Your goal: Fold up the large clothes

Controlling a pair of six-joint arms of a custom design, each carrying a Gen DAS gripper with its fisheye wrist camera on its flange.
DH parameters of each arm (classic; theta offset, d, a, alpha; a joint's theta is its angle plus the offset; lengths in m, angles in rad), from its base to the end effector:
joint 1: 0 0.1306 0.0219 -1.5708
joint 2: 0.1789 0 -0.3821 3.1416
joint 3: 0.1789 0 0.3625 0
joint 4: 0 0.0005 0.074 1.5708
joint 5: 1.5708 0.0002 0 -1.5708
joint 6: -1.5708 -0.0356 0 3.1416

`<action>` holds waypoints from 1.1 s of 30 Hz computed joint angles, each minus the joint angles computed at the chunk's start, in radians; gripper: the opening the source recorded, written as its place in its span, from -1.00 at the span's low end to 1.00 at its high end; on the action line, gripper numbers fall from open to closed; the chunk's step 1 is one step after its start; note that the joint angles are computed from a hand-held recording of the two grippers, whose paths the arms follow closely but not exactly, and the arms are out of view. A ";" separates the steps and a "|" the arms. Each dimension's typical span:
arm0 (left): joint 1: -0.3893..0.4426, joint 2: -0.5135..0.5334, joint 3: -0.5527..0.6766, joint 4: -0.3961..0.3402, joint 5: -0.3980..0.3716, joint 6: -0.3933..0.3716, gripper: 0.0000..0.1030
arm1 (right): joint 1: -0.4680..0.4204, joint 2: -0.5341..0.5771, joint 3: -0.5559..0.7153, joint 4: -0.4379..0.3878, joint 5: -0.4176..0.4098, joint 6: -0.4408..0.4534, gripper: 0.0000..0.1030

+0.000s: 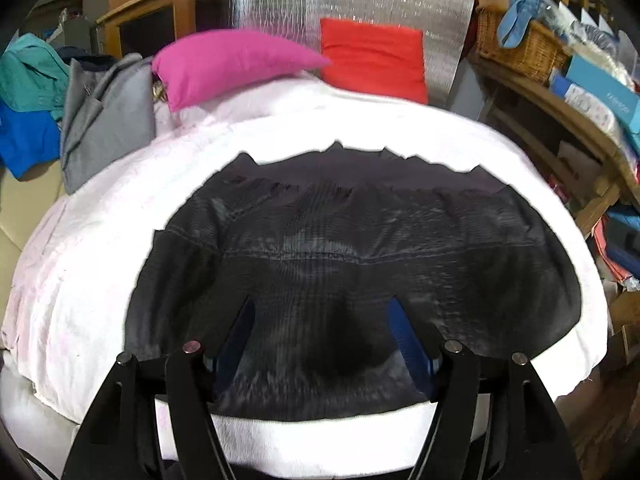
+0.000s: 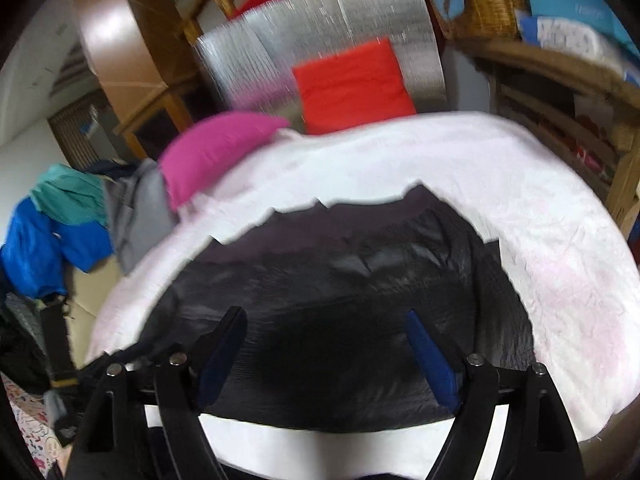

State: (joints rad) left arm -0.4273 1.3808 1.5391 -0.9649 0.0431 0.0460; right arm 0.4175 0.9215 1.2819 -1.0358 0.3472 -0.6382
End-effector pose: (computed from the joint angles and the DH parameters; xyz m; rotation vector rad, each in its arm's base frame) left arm 0.4099 -0.1889 0.4906 0.4740 2.3468 -0.2757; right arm 0.2535 0.0986 0.5317 0.4262 2.1648 0.1987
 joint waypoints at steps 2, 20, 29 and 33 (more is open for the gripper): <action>-0.003 -0.028 -0.011 0.010 -0.010 -0.002 0.41 | 0.062 -0.013 0.035 -0.006 0.074 -0.009 0.64; -0.005 -0.252 -0.170 0.057 -0.129 0.028 0.62 | 0.505 -0.041 -0.057 -0.225 0.459 -0.388 0.87; -0.036 -0.352 -0.216 0.041 -0.135 0.062 0.96 | 0.636 -0.008 -0.065 -0.423 0.535 -0.611 0.92; -0.051 -0.352 -0.210 0.026 -0.144 0.059 0.96 | 0.647 0.003 -0.057 -0.467 0.541 -0.644 0.92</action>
